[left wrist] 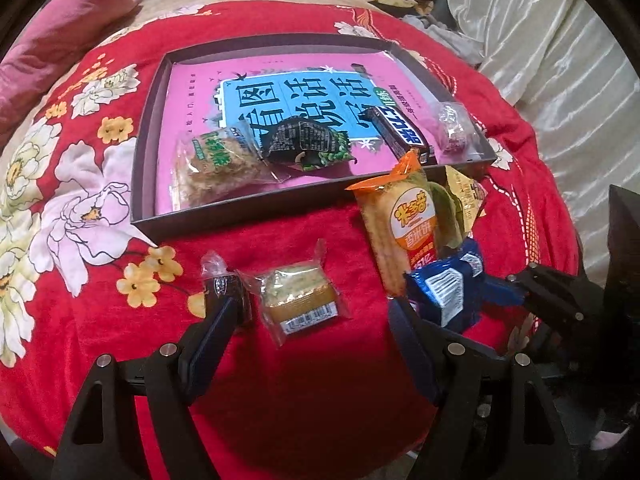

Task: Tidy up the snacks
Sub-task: 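Grasp the blue snack bag with the right gripper while the left gripper grasps the yellow cake packet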

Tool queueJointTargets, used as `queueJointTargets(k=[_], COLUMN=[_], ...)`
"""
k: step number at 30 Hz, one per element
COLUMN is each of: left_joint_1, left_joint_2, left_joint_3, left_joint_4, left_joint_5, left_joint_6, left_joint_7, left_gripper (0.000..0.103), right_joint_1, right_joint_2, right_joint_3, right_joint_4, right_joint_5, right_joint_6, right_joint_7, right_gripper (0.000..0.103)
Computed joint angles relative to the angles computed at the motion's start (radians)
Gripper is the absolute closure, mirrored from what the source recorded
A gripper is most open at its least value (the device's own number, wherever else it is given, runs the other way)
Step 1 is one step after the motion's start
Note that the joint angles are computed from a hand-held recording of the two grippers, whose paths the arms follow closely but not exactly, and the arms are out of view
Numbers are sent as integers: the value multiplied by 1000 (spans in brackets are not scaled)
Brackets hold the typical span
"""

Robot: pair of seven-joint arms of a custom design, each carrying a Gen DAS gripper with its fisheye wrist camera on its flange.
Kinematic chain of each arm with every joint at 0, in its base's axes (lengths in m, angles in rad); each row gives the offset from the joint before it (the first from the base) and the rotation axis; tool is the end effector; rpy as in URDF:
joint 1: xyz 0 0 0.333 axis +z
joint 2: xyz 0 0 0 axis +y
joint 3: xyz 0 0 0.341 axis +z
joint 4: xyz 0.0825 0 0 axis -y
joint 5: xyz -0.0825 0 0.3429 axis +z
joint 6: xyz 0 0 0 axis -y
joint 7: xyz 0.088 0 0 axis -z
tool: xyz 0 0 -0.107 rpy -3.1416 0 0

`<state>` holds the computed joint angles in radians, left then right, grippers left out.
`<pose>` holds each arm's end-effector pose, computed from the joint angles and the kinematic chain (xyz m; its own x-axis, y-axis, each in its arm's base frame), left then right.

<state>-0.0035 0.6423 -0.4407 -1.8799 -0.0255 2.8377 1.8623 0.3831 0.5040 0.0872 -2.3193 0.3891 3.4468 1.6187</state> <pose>0.6092 -0.2451 0.2833 -0.5734 -0.8030 0.1625 -0.7821 0.4775 -0.4004 0.5096 0.2067 0.2528 0.0448 -0.9819 -0.1841 -0.8401 0.0627 -0.5388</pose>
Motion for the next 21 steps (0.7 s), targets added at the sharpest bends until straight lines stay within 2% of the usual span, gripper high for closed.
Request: queueJointTargets(k=[5,8,9,12,14,19,21], left_joint_1=[-9,-5,3,-17,-29,-27,-34], left_joint_2=[1,1,6,25,33,56,68], left_joint_3=[1,-7,-15,12,27,20,23], left_joint_4=[1,-2,4,34,43,68,85], left_joint_5=[-1,-9,-22,-30,-33,-40,-36], left_joint_6=[-7,-17,-27,-62,-57,-48,-59], left_joint_7=[-16,-21,-23,-57,-81,-106,-116], left_gripper=[24,24,24,27,32,35,44], right_joint_1=[-91,-147,-155,-182,-189,-189,-186], right_joint_2=[-6,-22,-28,-39,-45,-52,-54], right_joint_3=[80,123,126,136,132,117,112], right_joint_4=[-25,-62,-75,-105,-117,-129,-131], right_joint_5=[-47,-85,-95,-135,-159,-205,-221], right_joint_6=[38,95,113,161,175,192,197], right_joint_7=[37,88,105,164,193,233,238], right_gripper=[54,54,54,54,54,54,54])
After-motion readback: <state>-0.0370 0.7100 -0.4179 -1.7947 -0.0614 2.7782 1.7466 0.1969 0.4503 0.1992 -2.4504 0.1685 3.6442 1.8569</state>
